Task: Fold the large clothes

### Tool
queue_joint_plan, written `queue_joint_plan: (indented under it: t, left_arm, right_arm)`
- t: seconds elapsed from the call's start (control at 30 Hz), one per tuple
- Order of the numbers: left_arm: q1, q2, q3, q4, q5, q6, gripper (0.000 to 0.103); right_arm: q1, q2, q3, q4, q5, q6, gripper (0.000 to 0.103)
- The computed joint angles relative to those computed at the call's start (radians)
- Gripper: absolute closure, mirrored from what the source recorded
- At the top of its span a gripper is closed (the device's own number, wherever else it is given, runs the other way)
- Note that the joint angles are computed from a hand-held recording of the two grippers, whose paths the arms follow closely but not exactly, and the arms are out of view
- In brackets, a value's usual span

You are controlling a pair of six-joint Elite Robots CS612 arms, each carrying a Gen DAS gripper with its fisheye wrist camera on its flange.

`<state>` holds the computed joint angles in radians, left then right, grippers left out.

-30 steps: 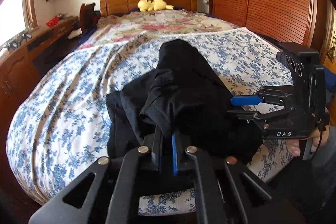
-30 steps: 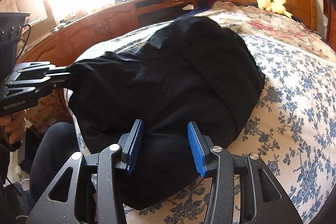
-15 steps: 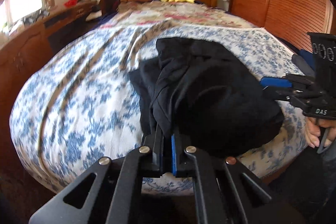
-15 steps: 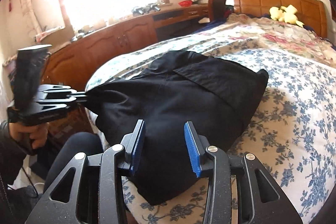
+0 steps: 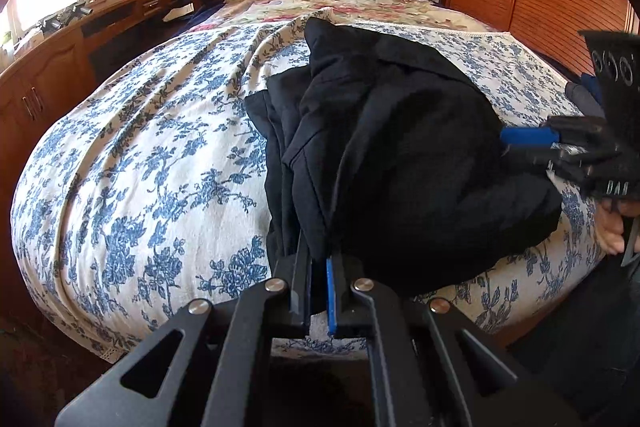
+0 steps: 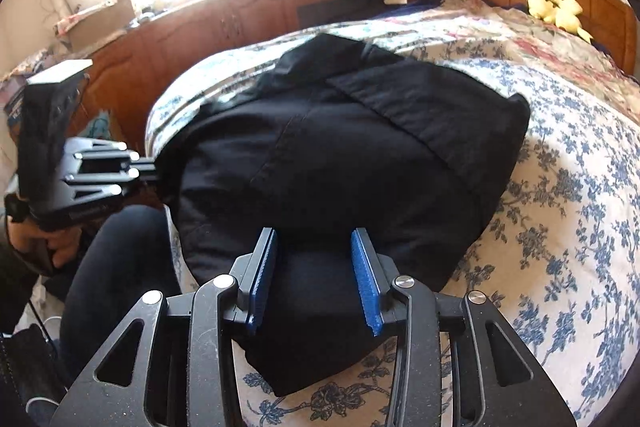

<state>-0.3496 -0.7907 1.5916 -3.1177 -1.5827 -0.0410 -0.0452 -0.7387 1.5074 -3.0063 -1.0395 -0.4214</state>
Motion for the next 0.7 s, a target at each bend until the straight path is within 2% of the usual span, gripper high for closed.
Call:
queue_joint_plan:
  t: [0.13,0.27,0.37,0.5,0.63,0.7]
  left_arm:
    - [0.001,0.001,0.001,-0.007,-0.005,0.004,0.099]
    - [0.003,0.001,0.002,-0.013,-0.012,0.005,0.099]
    - [0.003,-0.002,0.008,-0.022,-0.013,0.007,0.099]
    - [0.005,-0.012,0.017,-0.039,-0.022,0.001,0.099]
    - [0.008,-0.031,0.037,-0.064,-0.033,-0.004,0.097]
    - [0.008,-0.038,0.044,-0.075,-0.03,0.004,0.095]
  right_arm:
    - [-0.005,0.004,-0.006,-0.049,-0.015,0.053,0.066]
    - [-0.002,0.017,-0.038,-0.048,-0.026,0.057,0.066]
    - [0.003,0.03,-0.064,-0.027,-0.042,0.058,0.065]
    - [0.009,0.053,-0.1,0.071,-0.051,0.04,0.065]
    - [0.005,0.042,-0.095,0.084,-0.045,0.044,0.065]
    - [0.01,0.032,-0.082,0.037,-0.069,0.043,0.065]
